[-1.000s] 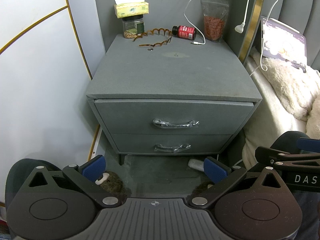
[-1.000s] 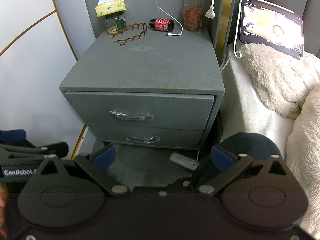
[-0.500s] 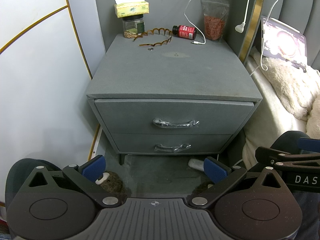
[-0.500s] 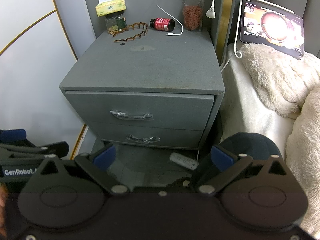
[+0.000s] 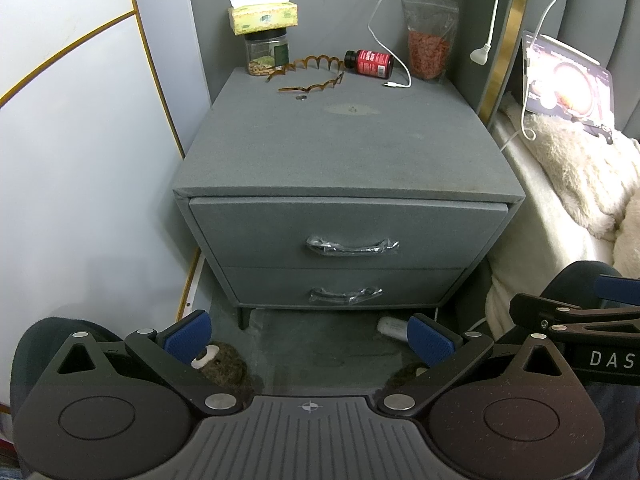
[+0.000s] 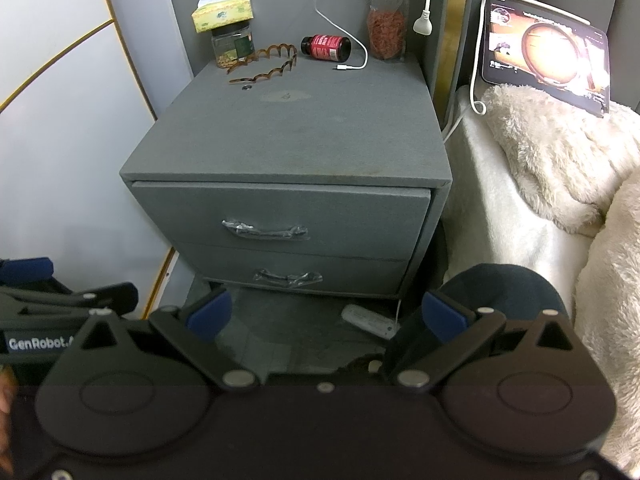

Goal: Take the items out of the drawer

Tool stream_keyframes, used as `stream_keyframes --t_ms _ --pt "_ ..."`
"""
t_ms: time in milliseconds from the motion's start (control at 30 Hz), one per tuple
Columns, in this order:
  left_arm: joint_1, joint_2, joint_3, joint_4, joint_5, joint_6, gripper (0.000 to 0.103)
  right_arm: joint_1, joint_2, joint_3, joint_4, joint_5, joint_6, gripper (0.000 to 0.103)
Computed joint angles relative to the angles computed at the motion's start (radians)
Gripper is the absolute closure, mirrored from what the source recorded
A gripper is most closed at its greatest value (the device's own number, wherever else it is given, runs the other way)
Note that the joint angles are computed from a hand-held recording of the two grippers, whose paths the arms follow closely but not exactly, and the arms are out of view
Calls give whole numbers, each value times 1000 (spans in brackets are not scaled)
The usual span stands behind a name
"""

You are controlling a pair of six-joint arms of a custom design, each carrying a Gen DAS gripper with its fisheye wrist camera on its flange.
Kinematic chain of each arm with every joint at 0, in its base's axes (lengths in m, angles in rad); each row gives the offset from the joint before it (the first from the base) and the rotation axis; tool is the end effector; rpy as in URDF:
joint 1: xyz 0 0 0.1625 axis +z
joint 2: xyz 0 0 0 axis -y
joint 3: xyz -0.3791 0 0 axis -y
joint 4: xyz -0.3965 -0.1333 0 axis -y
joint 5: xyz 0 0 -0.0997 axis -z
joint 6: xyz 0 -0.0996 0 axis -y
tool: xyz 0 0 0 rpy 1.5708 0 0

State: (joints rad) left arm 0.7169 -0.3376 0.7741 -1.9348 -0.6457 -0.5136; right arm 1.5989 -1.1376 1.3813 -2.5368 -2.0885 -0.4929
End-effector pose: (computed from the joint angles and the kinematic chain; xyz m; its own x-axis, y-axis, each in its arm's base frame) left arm -0.4724 -0.6941 0.0534 -0.6758 0.1062 -0.7294 0.4820 0.8123 -0.3283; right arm 0.1030 -0.6733 0.4119 -0.7633 -0.0883 0.6399 -0.4339 0.8039 -0.4067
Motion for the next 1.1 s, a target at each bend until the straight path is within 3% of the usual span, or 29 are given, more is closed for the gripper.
stream_keyframes --t_ms 1100 --pt "-1 -11 20 -8 -6 -6 0 -3 1 -4 7 5 -5 0"
